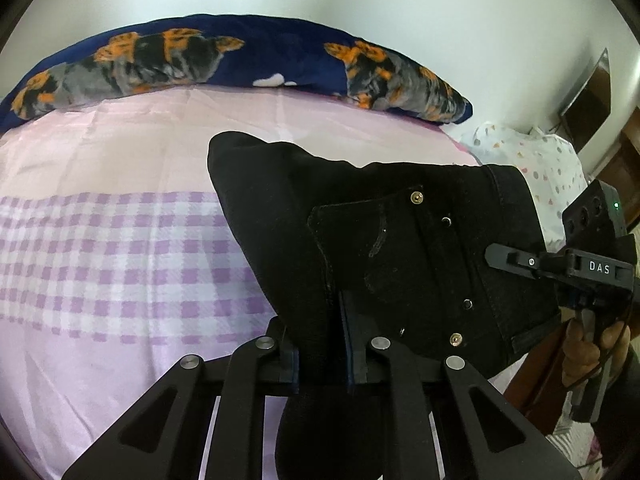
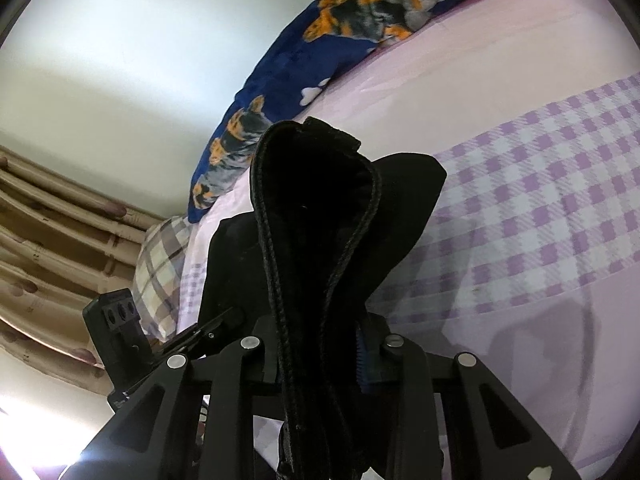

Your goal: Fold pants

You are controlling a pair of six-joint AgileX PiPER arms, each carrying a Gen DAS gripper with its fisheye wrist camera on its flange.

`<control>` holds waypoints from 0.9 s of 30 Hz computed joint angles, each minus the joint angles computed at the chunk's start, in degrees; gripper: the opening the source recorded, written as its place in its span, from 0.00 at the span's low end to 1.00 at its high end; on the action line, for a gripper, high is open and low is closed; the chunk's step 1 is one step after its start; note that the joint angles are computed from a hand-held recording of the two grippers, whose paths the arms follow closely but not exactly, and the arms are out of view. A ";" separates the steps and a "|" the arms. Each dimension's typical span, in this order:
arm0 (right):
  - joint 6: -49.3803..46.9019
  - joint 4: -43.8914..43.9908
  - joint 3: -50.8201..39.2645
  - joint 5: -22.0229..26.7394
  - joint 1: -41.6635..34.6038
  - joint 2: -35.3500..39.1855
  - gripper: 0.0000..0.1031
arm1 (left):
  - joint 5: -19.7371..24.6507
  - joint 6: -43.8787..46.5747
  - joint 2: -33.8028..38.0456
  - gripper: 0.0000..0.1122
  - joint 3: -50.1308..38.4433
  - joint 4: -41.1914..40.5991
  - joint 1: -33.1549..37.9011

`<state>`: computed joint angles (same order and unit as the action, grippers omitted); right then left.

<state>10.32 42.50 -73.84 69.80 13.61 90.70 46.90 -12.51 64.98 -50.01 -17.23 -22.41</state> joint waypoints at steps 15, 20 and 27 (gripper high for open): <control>-0.53 8.04 -9.62 -6.92 8.42 12.58 0.24 | 8.08 15.25 -0.25 0.14 -5.74 -3.06 20.68; 0.55 8.42 -15.75 -7.31 10.69 18.40 0.24 | 9.09 21.29 2.77 0.14 -7.38 -5.72 27.22; 2.02 7.73 -24.60 -5.79 12.31 26.12 0.24 | 7.86 25.35 8.19 0.14 -9.76 -6.51 31.27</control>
